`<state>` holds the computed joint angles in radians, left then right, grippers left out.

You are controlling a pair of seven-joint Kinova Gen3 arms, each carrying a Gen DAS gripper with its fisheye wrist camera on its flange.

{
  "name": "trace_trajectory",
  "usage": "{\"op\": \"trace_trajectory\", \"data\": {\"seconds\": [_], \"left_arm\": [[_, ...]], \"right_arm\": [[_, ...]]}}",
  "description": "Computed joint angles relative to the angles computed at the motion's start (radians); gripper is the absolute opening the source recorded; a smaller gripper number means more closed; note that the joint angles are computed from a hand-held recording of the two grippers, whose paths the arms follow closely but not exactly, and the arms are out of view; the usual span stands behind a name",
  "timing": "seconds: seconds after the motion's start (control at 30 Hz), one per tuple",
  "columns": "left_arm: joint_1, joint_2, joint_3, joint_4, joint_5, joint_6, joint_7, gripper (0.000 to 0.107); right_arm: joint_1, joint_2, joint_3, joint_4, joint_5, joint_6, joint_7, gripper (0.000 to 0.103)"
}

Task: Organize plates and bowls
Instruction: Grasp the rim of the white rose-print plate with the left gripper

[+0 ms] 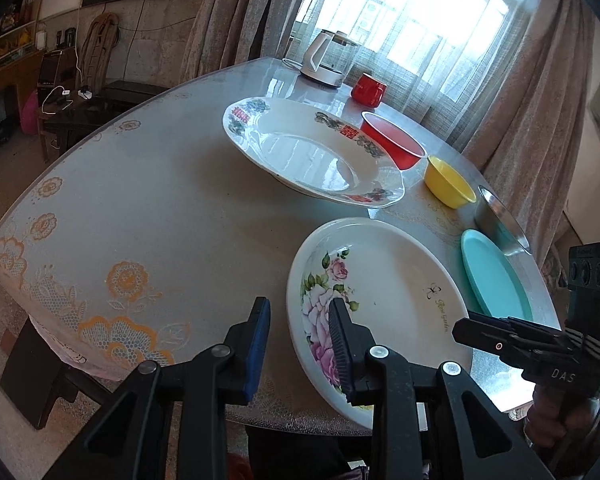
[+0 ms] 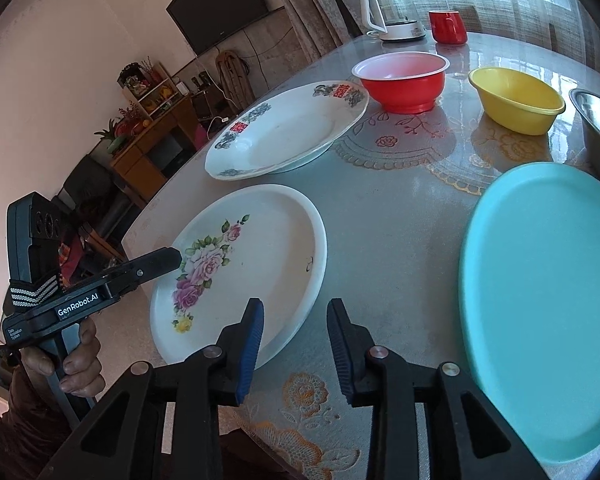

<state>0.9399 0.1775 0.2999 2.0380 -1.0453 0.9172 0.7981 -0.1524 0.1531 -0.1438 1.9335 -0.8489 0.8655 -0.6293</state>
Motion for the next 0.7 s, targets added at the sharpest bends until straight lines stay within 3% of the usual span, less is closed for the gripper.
{"op": "trace_trajectory", "data": {"seconds": [0.1,0.4,0.7], "left_arm": [[-0.010,0.030,-0.006,-0.029,0.031,0.005,-0.051,0.015],[0.019,0.050,-0.029,-0.044,0.027,0.035,-0.037,0.016],[0.053,0.073,-0.036,-0.064,0.027,0.087,-0.053,0.017]], "right_arm": [[-0.008,0.009,-0.006,0.002,0.005,-0.019,0.003,0.025],[0.007,0.055,-0.016,-0.027,-0.007,0.029,-0.002,0.024],[-0.040,0.009,-0.023,-0.006,0.062,-0.051,-0.058,0.023]]}}
